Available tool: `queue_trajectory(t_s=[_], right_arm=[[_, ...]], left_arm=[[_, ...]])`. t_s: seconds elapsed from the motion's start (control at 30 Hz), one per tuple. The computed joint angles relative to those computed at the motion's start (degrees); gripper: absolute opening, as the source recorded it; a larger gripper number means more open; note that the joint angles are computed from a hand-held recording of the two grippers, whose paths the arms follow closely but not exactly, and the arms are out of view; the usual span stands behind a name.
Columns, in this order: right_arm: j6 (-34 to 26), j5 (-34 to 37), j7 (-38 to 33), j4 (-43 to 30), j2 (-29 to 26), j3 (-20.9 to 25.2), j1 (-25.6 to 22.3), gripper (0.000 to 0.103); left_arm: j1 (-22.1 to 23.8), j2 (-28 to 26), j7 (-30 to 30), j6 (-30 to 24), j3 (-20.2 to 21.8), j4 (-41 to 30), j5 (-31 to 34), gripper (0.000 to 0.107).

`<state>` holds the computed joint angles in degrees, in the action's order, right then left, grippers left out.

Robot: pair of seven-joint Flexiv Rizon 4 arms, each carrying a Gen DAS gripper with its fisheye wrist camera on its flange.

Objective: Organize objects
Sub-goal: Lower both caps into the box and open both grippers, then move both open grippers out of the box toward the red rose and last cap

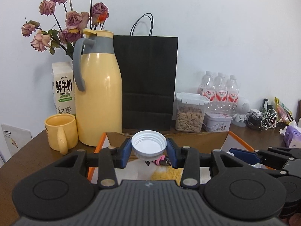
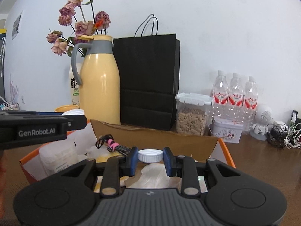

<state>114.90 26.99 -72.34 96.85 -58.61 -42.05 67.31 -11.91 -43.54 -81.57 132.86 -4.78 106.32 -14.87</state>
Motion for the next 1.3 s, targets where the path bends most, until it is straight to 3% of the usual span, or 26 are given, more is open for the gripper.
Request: queue_trajectory(t_s=[0.33, 0.43, 0.47, 0.5, 0.6, 0.7, 1.3], right_arm=[[-0.3, 0.0, 0.0, 0.4, -0.4, -0.6, 0.6, 0.028], [-0.8, -0.3, 0.3, 0.8, 0.0, -0.5, 0.6, 0.03], [-0.7, -0.1, 0.6, 1.0, -0.1, -0.7, 0.8, 0.039], [-0.7, 0.1, 0.9, 1.3, -0.3, -1.1, 1.2, 0.055], [0.2, 1.2, 1.5, 1.8, -1.1, -2.4, 2.3, 0.087], [0.9, 2.0, 1.5, 2.1, -1.1, -2.6, 2.6, 0.101], [3.2, 6.0, -1.6, 5.8, 0.8, -3.9, 6.4, 0.103]], left_arm=[[0.2, -0.3, 0.3, 0.8, -0.1, 0.0, 1.4, 0.042], [-0.3, -0.2, 0.8, 1.4, 0.3, 0.5, 0.8, 0.058], [-0.3, -0.1, 0.6, 2.1, 0.3, 0.9, 0.9, 0.075], [-0.6, -0.1, 0.7, 2.9, 0.5, 1.2, 0.3, 0.091], [-1.7, 0.2, 1.2, 5.4, 1.1, 2.0, -1.8, 0.103], [-1.5, 0.6, 1.0, 6.0, 0.6, 2.7, -2.4, 0.103], [-0.8, 3.2, -1.2, 10.2, 0.1, 7.2, -1.6, 0.103]])
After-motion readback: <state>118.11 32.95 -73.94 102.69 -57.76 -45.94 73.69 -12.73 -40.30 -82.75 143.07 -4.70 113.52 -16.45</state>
